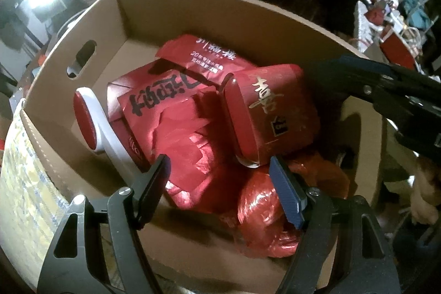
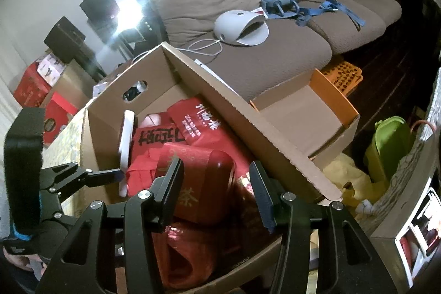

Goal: Organize objects
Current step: 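Withdraw both open tools upward from the cardboard box, then move both tools away from the cardboard box toward the table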

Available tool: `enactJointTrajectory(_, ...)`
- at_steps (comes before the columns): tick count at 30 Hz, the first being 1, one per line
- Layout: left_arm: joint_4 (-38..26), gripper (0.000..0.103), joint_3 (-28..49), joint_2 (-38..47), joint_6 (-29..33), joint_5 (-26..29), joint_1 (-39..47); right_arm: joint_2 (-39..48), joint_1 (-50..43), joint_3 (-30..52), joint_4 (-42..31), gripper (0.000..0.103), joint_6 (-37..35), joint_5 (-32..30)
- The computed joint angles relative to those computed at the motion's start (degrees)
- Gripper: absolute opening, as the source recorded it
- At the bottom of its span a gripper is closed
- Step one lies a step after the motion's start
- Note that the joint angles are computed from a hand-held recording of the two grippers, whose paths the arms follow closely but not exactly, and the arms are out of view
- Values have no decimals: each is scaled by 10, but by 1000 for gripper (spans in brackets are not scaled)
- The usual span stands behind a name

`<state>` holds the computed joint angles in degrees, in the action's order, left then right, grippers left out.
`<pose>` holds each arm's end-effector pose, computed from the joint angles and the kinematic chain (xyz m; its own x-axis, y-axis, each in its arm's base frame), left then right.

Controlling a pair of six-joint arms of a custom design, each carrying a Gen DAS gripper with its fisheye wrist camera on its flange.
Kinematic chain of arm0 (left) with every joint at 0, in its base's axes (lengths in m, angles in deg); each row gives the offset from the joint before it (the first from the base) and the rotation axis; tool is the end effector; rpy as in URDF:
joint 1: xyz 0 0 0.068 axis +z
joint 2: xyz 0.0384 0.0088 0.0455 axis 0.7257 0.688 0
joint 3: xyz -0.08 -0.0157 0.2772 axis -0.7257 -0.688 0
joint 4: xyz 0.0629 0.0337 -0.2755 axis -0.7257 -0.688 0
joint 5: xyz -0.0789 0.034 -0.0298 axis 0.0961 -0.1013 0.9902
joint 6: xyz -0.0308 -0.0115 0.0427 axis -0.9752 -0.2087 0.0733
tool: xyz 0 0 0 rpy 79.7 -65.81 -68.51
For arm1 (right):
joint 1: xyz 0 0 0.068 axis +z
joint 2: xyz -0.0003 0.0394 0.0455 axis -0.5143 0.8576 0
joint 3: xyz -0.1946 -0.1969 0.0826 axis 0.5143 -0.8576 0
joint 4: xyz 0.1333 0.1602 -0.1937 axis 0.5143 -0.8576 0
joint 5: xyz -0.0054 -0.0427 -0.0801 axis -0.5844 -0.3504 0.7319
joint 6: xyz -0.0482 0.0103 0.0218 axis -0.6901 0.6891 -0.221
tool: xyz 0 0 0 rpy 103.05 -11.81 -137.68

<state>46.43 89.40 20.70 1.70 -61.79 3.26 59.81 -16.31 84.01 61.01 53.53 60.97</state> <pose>0.2731 -0.2540 0.2010 -0.8484 0.4369 -0.2988 0.4639 0.8856 -0.0223 0.2719 0.0777 0.2050 -0.8309 0.0807 -0.5505 -0.1156 0.9428 0.3127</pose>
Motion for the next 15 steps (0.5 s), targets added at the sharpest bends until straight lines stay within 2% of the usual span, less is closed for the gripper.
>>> enactJointTrajectory(4, 7, 79, -5, 1, -1, 2, 7, -1, 0, -1, 0, 53, 0, 0)
enactJointTrajectory(9, 11, 76, -18, -15, -8, 5, 11, -1, -2, 0, 1, 53, -1, -1)
enactJointTrajectory(15, 15, 76, -37, -66, -18, 50, 34, -3, -2, -1, 3, 54, 1, -1)
